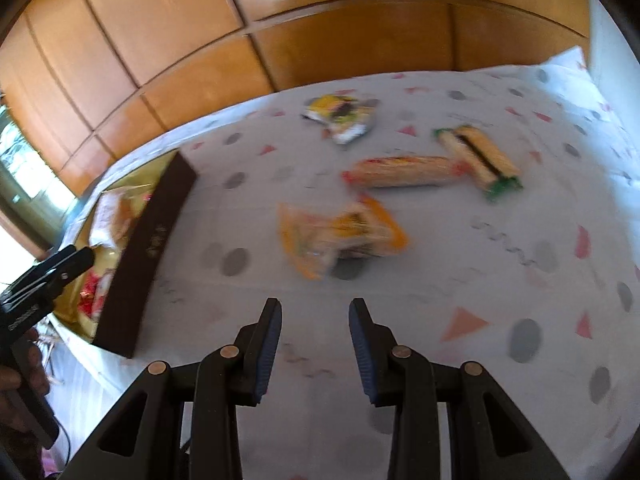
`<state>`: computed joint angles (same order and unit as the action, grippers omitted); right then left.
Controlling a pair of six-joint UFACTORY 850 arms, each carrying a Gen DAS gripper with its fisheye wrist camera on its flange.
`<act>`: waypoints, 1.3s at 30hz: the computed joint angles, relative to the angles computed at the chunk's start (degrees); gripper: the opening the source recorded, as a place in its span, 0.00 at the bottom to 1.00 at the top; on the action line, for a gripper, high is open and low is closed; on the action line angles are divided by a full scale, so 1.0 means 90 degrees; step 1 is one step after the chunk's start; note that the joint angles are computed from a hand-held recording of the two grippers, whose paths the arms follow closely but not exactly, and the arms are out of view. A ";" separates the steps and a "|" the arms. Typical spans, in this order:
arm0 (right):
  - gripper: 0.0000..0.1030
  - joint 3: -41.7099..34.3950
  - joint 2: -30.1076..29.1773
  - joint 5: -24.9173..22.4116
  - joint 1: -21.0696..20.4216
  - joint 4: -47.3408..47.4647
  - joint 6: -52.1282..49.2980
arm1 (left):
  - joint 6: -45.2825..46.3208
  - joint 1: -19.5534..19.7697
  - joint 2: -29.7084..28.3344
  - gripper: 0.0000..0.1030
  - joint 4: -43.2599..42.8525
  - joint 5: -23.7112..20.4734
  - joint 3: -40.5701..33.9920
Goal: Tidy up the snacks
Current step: 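Move the left gripper to the yellow-orange bread bag and grasp it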
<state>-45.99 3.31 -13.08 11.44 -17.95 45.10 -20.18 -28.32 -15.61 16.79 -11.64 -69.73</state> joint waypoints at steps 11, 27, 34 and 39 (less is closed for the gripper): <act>0.34 0.0412 0.0309 -0.0635 -0.0304 -0.1347 0.1540 | 0.5012 -0.0362 -0.0762 0.73 -0.4520 -0.1151 -0.0977; 0.34 0.0696 0.0423 -0.0276 -0.0591 -0.0503 0.0928 | 0.5519 -0.1169 -0.2560 0.86 -0.3718 -0.2385 -0.3439; 0.34 0.0803 0.0492 -0.0085 -0.0654 -0.0355 0.0814 | 0.5059 -0.1269 -0.3638 0.51 -0.2998 -0.3406 -0.4830; 0.34 0.0846 0.0521 -0.0008 -0.0688 -0.0266 0.0703 | 0.5385 -0.1091 -0.3326 0.36 -0.3558 -0.2973 -0.4150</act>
